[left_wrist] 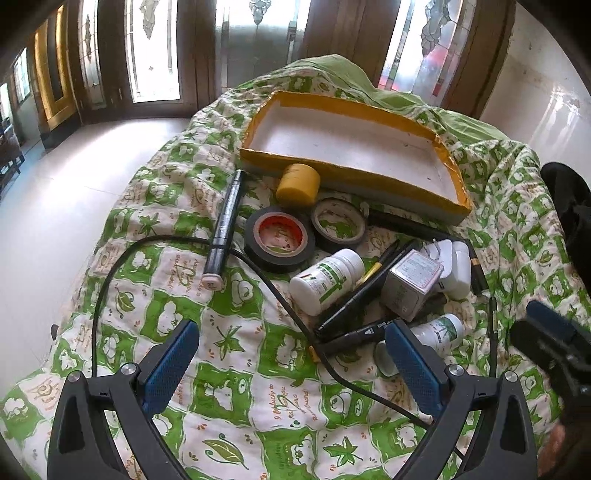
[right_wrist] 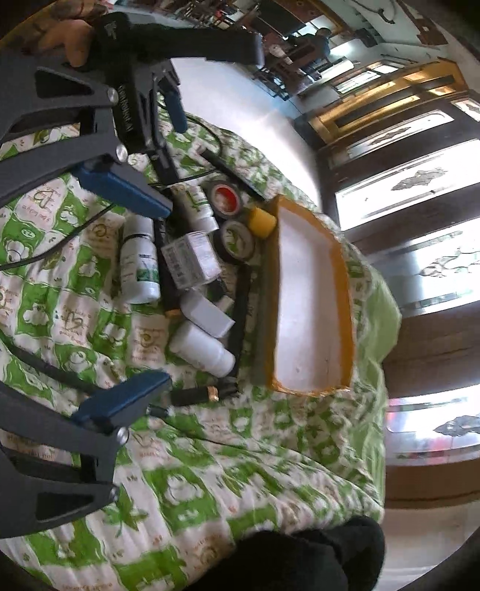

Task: Organize rigid objects
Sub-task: 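Move left gripper toward white pill bottle while right gripper approaches white medicine carton, then grasp white green-cross pill bottle with left gripper while right gripper grasps white carton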

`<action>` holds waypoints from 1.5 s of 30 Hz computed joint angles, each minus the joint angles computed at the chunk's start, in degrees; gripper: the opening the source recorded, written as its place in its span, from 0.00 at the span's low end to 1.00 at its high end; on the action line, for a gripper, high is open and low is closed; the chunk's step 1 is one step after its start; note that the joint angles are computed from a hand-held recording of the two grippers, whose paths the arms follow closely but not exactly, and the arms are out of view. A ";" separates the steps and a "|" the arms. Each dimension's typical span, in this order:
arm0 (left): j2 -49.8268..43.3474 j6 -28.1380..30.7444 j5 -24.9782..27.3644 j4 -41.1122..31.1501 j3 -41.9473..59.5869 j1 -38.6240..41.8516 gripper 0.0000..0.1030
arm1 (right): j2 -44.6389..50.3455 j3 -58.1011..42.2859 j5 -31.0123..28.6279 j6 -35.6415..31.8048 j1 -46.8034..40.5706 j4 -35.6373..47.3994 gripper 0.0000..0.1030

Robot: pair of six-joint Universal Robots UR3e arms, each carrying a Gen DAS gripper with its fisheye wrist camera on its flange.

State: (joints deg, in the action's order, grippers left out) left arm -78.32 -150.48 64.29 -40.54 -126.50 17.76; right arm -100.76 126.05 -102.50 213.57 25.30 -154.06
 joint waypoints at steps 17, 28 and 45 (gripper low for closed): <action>0.06 0.72 -0.60 -0.92 0.51 0.07 0.84 | 1.15 -0.55 2.83 0.06 -0.36 1.80 0.77; -0.30 2.32 -0.61 -2.18 2.01 -1.37 0.81 | 1.49 -1.02 2.32 0.54 0.11 2.25 0.77; -14.38 5.96 2.54 -4.83 15.32 -10.25 0.57 | 0.96 -0.34 3.98 1.17 -1.24 2.26 0.77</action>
